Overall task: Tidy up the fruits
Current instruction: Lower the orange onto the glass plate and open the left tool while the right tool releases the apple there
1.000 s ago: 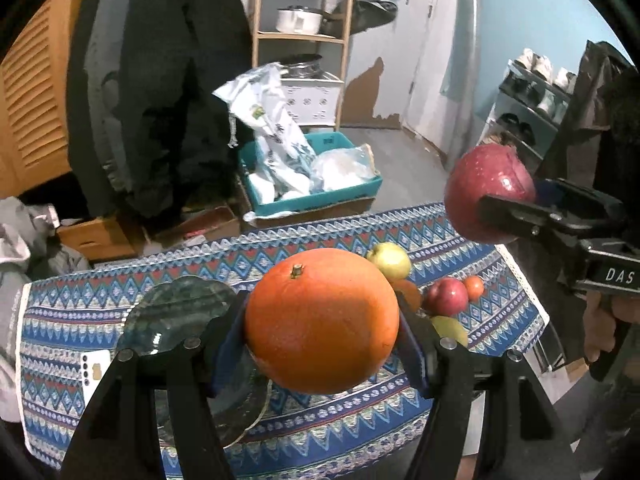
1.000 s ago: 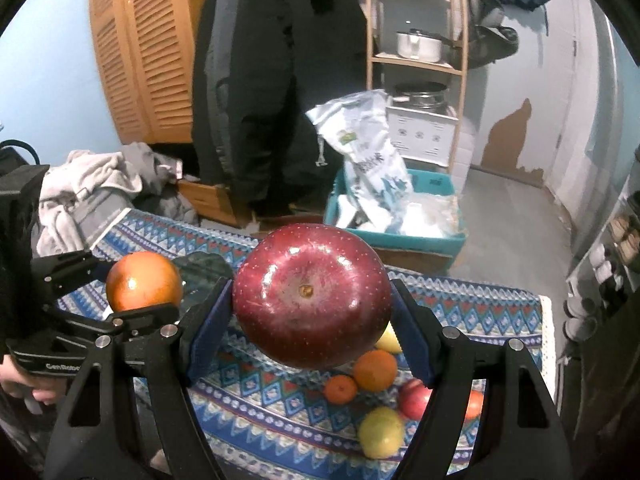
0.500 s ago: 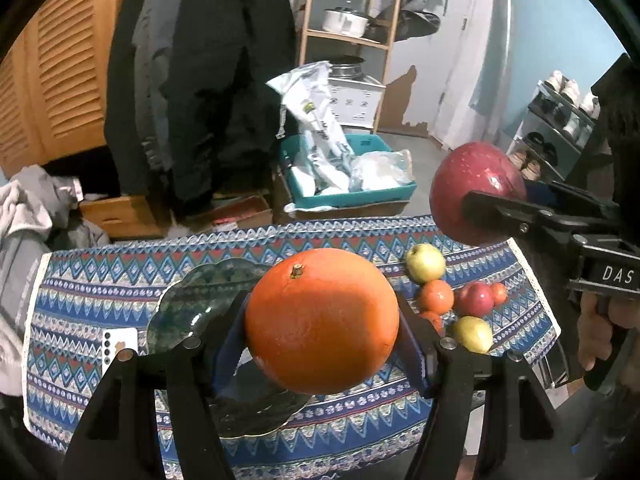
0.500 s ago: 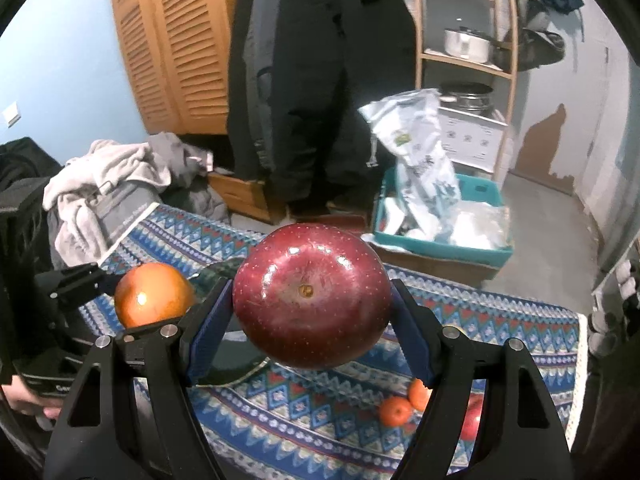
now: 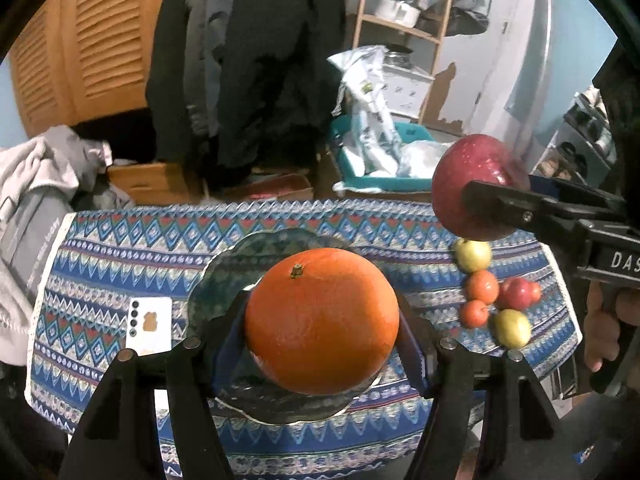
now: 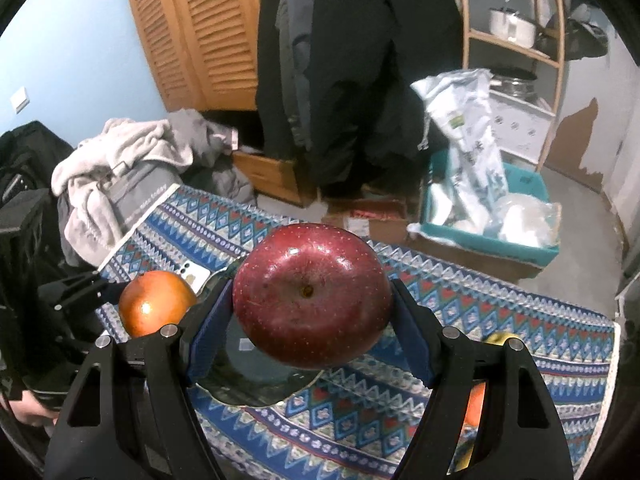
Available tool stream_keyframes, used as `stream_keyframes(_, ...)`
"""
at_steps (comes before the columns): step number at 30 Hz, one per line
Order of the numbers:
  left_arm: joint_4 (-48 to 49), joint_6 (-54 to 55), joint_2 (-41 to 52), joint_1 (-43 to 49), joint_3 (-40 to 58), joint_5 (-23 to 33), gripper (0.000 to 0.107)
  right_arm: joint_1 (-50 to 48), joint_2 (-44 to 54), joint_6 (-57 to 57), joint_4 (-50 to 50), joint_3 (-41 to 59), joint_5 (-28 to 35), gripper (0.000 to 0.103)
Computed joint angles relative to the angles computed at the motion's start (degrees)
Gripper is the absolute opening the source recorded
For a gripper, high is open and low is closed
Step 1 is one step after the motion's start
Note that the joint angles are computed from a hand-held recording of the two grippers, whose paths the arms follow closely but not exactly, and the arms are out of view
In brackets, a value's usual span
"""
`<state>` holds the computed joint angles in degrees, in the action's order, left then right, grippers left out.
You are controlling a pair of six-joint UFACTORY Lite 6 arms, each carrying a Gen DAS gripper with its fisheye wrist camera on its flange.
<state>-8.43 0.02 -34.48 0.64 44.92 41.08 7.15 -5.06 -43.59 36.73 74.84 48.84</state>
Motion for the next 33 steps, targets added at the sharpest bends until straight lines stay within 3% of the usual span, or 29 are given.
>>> stream_keyframes(15, -10.61, 15.75, 7.18, 14.47, -11.32, -5.67, 0.069, 11.47, 9.63, 4.47, -4.62, -4.9, -8.08, 0.077)
stream_keyframes(33, -8.51, 13.01, 14.92, 12.12, -16.66, -11.24, 0.069, 16.09, 14.53, 6.86, -8.31, -12.42, -12.73, 0.077)
